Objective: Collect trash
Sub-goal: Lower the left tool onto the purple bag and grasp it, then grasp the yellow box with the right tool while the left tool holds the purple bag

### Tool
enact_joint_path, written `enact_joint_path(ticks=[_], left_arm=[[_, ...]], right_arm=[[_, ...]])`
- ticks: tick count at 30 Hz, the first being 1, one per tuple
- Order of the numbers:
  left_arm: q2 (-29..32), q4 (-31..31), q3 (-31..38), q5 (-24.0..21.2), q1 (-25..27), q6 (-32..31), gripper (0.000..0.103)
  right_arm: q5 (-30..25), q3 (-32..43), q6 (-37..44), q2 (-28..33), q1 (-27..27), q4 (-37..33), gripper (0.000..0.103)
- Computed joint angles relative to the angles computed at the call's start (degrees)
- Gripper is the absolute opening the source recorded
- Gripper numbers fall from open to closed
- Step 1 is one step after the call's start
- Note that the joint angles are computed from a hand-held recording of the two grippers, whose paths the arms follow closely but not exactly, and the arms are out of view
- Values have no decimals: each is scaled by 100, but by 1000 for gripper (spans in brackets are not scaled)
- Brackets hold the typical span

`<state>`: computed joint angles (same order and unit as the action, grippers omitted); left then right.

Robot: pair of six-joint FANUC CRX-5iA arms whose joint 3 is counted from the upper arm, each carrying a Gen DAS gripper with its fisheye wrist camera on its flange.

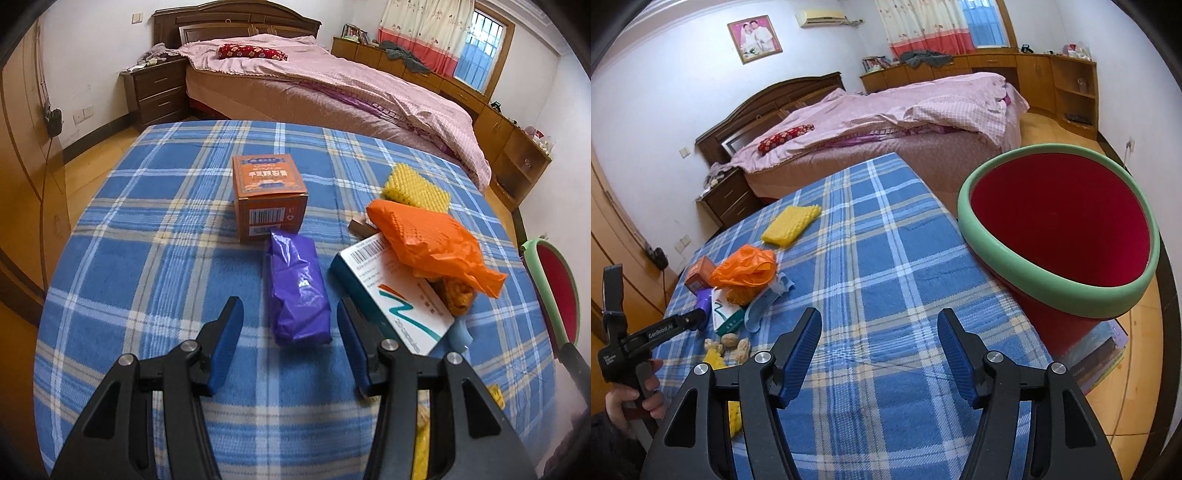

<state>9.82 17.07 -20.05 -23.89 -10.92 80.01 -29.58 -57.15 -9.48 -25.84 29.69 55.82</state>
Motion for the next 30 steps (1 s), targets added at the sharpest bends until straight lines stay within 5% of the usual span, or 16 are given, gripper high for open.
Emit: enact_joint_path(ticks=[8, 12, 21, 30], left_arm=[[149, -178, 120, 106, -68, 34, 53], [157, -16, 61, 224, -85, -222, 35], [-344, 1686, -797, 600, -119, -1812, 31], [-1141, 2730, -1677, 738, -143, -2596, 31]], right_arm=[[188, -27, 12, 80, -146, -69, 67], [204, -44, 19, 52, -127, -98, 67], [46, -63, 19, -107, 178, -57, 67], [-73, 45, 296, -4, 674, -183, 67]])
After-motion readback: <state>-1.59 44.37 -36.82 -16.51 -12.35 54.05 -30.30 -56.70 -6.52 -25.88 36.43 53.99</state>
